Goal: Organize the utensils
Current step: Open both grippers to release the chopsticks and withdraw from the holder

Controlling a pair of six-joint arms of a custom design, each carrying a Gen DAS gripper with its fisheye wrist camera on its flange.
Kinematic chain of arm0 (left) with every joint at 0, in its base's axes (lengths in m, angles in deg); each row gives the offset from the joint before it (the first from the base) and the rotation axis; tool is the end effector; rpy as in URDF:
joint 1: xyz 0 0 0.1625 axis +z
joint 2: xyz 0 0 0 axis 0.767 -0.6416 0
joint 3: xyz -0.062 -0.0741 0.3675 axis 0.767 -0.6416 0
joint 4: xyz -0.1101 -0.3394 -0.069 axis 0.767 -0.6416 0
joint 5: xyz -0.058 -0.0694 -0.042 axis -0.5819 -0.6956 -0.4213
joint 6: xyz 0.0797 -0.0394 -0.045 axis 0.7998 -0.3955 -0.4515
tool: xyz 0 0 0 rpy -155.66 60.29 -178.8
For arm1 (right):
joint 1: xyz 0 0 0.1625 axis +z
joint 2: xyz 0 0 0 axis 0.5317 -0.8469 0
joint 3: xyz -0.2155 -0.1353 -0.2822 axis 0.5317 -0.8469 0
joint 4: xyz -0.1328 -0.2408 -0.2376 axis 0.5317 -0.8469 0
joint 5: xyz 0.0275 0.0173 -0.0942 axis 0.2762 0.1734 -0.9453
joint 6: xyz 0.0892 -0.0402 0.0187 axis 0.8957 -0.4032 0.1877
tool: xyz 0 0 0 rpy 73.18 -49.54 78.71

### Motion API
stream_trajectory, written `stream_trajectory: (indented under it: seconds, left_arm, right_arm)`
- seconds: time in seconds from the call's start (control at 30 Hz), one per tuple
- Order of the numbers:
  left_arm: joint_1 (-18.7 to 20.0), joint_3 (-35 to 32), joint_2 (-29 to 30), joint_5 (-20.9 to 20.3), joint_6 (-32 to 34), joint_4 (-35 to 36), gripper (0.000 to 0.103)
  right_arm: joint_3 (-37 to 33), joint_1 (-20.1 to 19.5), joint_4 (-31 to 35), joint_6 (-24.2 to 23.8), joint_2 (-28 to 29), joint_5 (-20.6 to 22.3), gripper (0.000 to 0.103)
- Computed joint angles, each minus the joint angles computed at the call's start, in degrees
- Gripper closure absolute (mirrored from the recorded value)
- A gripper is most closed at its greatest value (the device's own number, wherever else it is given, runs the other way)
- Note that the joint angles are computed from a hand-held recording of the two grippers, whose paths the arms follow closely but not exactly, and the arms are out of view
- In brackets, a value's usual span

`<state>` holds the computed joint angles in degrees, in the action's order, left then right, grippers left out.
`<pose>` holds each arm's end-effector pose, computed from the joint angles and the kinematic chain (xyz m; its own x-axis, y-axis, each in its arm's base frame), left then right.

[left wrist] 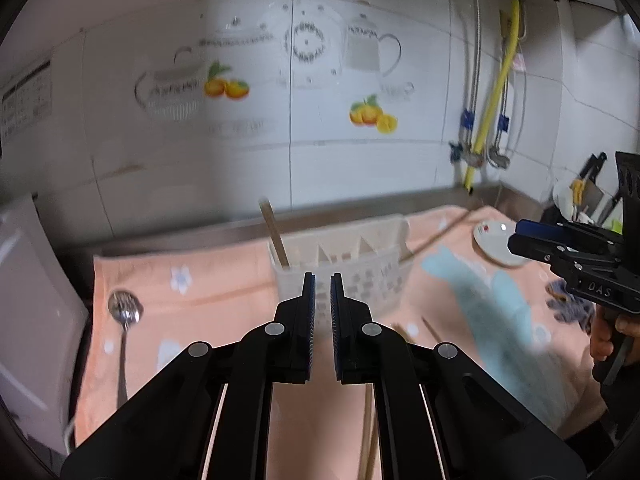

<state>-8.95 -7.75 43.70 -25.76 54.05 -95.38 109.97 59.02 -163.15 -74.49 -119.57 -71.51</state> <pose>-0.3873 -0.5901 0.1000 -0.6291 0.5198 -0.5779 0.7771 0.4391 -0.4510 0.1153 -0.5241 0.3760 -0.7377 -0.0979 0.6680 -0.6190 0.4931 -0.6114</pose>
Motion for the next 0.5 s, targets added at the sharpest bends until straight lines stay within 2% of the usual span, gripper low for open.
stream_trajectory:
  seconds: [0.17, 0.5]
  left_arm:
    - [0.7, 6.5, -2.1, -0.5, -3.8, -0.6, 0.081]
    - [1.6, 12.5, -3.1, -0.2, -9.0, -0.3, 0.054]
  right_arm:
    - [6.6, -1.6, -4.0, 0.0, -1.5, -1.4, 0.060]
    - [14.4, -3.6, -11.4, -0.9, -0.9, -5.2, 0.051]
